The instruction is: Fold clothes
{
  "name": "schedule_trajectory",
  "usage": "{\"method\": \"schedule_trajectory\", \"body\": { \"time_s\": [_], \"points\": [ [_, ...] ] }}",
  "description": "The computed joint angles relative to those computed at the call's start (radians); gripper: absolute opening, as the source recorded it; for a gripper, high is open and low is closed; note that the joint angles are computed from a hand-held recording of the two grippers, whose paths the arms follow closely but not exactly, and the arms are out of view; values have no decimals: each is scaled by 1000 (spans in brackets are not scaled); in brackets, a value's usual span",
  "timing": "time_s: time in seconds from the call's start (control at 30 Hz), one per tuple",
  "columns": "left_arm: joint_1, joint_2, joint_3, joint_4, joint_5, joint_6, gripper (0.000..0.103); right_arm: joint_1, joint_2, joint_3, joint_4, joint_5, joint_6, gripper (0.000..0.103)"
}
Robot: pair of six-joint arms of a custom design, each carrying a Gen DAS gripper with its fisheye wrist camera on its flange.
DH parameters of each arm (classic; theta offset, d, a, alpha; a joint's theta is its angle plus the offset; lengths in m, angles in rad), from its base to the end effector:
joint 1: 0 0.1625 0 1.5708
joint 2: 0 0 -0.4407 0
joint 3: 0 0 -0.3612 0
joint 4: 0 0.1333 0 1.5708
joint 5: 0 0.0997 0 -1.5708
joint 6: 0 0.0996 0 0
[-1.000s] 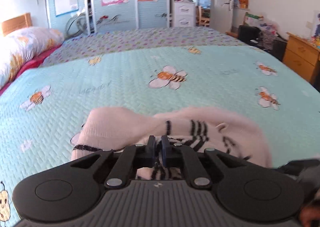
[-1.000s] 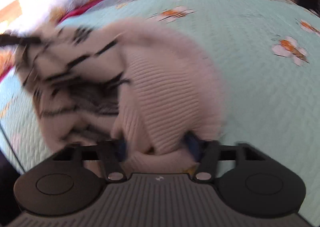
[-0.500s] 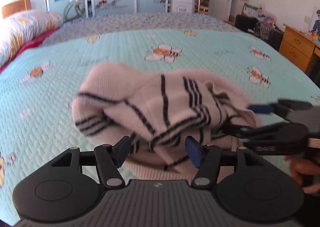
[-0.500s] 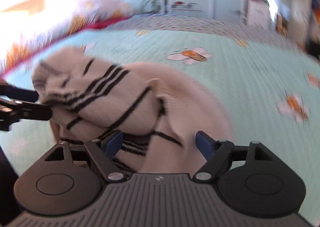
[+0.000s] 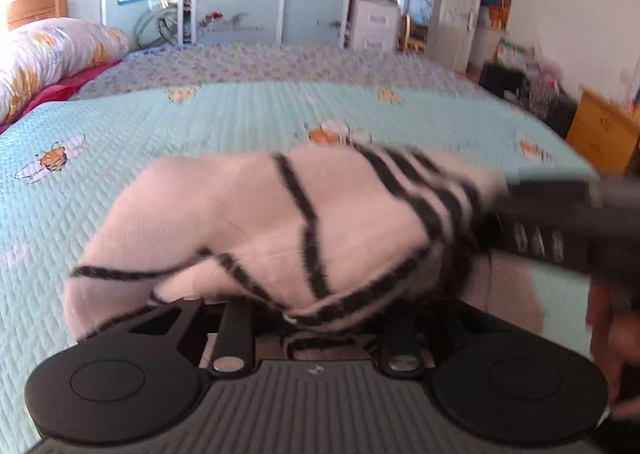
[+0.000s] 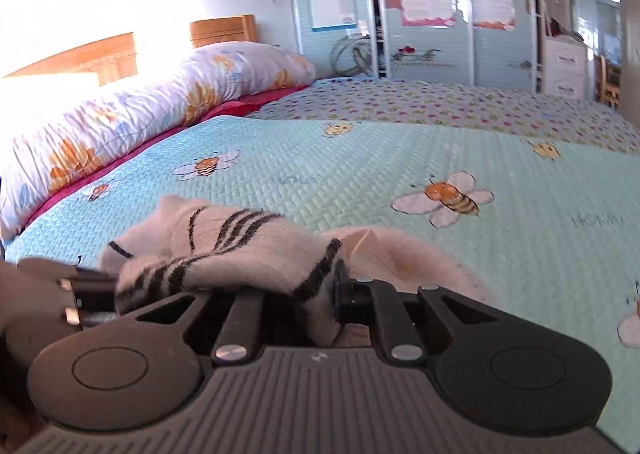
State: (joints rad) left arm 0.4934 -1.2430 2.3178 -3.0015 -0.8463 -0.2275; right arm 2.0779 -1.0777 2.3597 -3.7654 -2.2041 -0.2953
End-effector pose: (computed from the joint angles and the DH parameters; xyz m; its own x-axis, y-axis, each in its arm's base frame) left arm -0.2872 -0.3807 0.2269 -0.7299 0.4358 -0.5266 0.6784 0.5566 -0.4796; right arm 0.2767 -0.3450 0.2342 -0.8052 -0.1386 0.5766 -0.5554 0.5167 -0.6515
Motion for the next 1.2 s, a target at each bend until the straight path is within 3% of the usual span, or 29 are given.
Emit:
{"method": "schedule_trajectory", "body": {
  "time_s": [0.07,0.1,0.13,0.17,0.23,0.3,0.37,0.43,0.5,0.57,0.6,0.63,0.67,0.73,0.8,0.87,0.97,1.1,1.2],
  "points": [
    [-12,-14,10,-60,26,6,17,-15,-18,27,17,-10,61,18],
    [-19,-20,15,-89,40,11,15,-9,-16,48,8,-28,85,25],
    [-26,-26,19,-119,54,16,7,-2,-11,69,-3,-45,108,29],
    [-35,-33,18,-136,76,17,6,5,3,89,-24,-59,113,40],
    [-48,-50,6,-150,110,22,0,30,59,114,-105,-72,77,57],
    [-53,-58,-15,-125,134,36,0,59,132,106,-177,-124,2,75],
    [-53,-68,-35,-27,139,14,0,77,202,67,-191,-227,-104,76],
    [-66,-86,-31,95,134,-16,2,68,216,36,-109,-323,-122,74],
    [-99,-105,9,140,135,-14,6,37,198,43,-127,-319,-107,73],
    [-135,-131,49,207,125,-29,23,19,169,51,-159,-318,-98,66],
    [-149,-136,67,220,120,-33,43,10,154,55,-171,-317,-93,47],
    [-162,-140,83,229,114,-37,58,1,132,59,-158,-311,-78,40],
    [-166,-143,95,226,93,-37,61,-9,100,67,-114,-294,-47,38],
    [-170,-147,109,234,47,-44,61,-10,63,83,-48,-277,5,42],
    [-204,-158,128,243,58,-59,61,4,73,103,-70,-279,-10,55],
    [-256,-187,153,259,78,-51,62,11,87,125,-113,-277,-27,58],
    [-294,-181,166,281,95,45,76,0,81,154,-131,-241,16,60],
    [-299,-42,150,285,166,239,77,-26,54,165,-131,-175,105,62],
    [-272,107,156,150,284,363,76,-34,39,166,-111,-160,123,64]
  ]
}}
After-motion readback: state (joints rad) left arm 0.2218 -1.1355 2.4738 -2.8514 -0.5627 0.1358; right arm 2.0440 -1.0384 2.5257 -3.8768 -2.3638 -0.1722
